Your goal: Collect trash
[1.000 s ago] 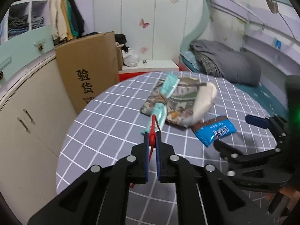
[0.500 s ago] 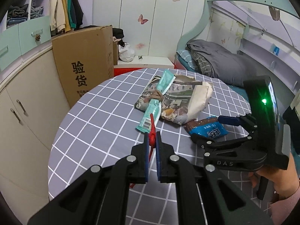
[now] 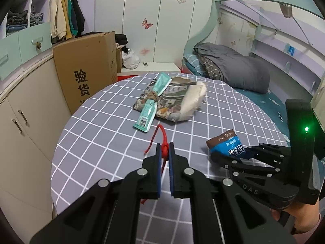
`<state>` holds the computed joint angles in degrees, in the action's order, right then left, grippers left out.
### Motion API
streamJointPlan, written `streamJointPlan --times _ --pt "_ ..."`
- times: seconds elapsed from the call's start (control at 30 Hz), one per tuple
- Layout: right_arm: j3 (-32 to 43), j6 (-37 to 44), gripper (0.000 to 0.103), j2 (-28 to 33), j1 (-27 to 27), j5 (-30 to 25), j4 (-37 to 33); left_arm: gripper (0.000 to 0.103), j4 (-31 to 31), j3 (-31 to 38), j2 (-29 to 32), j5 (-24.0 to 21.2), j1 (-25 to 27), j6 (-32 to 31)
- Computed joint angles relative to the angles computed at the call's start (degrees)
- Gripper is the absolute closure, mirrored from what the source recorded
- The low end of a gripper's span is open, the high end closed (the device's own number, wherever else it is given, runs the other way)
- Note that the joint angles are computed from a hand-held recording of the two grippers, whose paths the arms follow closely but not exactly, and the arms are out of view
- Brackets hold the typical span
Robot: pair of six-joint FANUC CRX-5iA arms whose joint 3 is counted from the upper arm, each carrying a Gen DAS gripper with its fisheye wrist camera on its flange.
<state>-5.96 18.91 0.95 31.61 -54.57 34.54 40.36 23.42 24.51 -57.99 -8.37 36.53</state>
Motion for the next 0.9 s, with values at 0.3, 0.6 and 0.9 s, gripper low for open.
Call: streamJointPlan --times 0.3,0.6,0.9 --pt "-10.87 -17.53 0.074 -8.05 3.58 8.19 11.7 0.097 1.11 -5.96 -4.76 2.42 0.75 -1.6" --pt "-17.69 -32.37 0.074 -11.29 4.34 13.24 22.35 0.097 0.44 -9.15 -7.88 4.02 1.24 0.22" --pt "-22.92 -44.36 0.075 -14.34 3.86 16.21 30.84 0.097 1.76 -10.86 -9.19 4.65 1.18 1.08"
